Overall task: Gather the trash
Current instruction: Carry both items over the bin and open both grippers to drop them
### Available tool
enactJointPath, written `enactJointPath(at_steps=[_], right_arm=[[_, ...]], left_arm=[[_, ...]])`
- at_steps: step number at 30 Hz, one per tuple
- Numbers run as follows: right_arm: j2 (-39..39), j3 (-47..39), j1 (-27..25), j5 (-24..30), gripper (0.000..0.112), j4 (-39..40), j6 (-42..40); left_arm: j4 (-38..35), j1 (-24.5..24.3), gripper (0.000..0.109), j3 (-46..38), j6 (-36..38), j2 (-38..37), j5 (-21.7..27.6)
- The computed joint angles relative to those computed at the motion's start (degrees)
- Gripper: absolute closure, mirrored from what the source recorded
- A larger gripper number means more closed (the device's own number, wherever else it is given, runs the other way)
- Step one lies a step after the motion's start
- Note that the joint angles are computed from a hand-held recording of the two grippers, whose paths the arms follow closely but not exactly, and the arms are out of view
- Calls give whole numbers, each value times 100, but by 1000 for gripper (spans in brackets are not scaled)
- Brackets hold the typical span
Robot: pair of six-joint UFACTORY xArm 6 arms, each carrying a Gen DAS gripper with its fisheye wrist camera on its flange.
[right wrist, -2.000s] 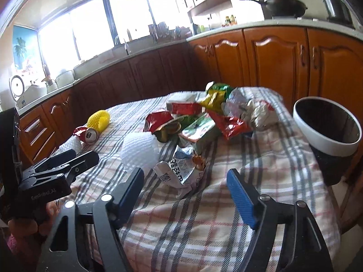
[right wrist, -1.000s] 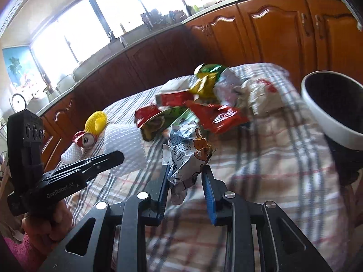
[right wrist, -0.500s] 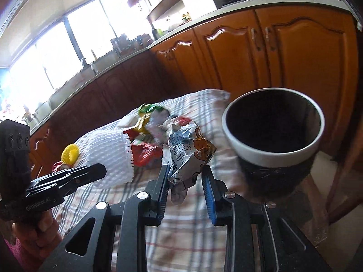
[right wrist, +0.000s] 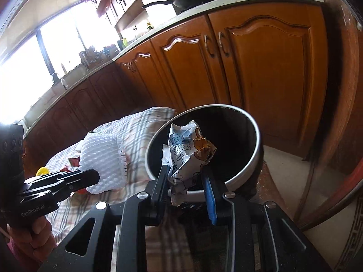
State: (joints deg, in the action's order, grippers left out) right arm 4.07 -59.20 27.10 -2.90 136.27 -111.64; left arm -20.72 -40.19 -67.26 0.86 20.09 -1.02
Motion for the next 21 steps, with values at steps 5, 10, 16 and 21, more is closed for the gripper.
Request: enactJointPath(at_steps=[5,10,16,21], right_arm=[[210,20,-37,14,83,-1822,1779],[502,-19,-172,126,82,-3507,3352],[797,-35,-372,293,78,-5278,4942],[889,-39,-442,375,66,-5906,5595]], left_arm=[[-210,51,98,-863,236,553,481],[-172,113,98,-1576,248,1029,901],[212,192,98,-2106,-63,1431,1273],[734,228,73,-2217,-549,1541,1342]])
